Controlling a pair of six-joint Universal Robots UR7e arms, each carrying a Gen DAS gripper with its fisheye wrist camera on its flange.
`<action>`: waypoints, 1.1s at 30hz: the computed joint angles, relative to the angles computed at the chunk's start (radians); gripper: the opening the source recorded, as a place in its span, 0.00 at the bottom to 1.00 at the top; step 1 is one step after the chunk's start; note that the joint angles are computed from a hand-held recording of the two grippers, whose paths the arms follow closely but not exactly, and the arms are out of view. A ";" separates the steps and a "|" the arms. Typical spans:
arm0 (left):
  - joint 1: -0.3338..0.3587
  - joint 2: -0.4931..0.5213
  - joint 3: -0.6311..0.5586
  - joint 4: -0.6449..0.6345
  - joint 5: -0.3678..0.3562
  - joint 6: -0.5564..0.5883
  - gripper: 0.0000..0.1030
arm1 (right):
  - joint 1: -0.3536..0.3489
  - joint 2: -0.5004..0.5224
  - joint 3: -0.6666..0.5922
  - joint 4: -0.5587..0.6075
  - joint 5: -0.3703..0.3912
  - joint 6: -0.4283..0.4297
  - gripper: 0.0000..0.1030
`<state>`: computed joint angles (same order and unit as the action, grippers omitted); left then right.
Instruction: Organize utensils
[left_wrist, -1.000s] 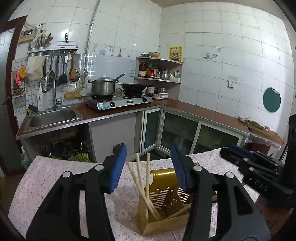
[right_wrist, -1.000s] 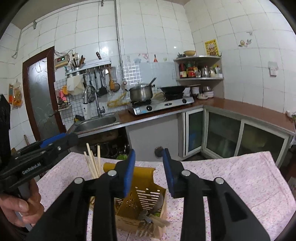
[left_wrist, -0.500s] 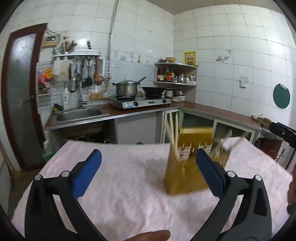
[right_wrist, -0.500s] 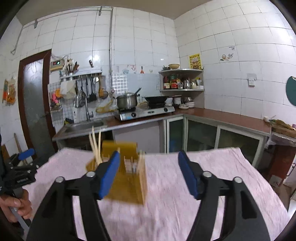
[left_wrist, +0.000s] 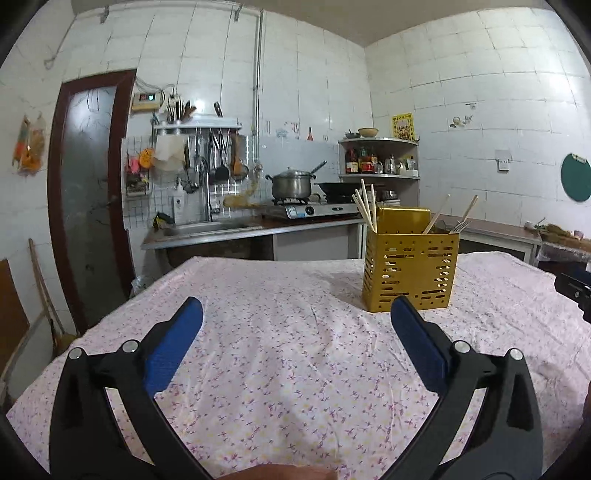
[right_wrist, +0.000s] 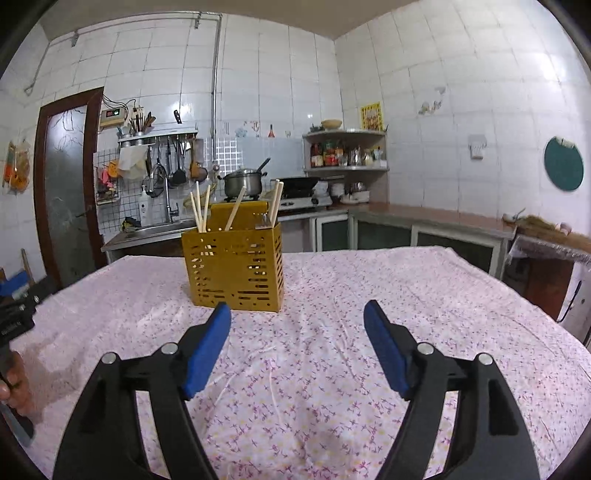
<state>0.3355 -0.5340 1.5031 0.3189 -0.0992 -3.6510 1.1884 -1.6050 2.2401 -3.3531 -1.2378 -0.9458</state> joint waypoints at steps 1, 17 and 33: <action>-0.007 0.005 0.004 -0.006 -0.005 -0.002 0.96 | 0.000 -0.002 0.002 -0.005 0.005 -0.001 0.73; -0.031 0.002 0.032 -0.037 -0.069 -0.043 0.95 | -0.024 -0.022 0.018 -0.032 0.069 0.013 0.84; -0.026 0.023 0.033 0.159 -0.034 -0.285 0.95 | -0.005 -0.004 0.019 -0.069 0.020 0.000 0.84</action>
<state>0.3095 -0.5110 1.5357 0.4782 -0.1327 -3.9355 1.1831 -1.6093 2.2590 -3.4226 -1.2174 -0.9462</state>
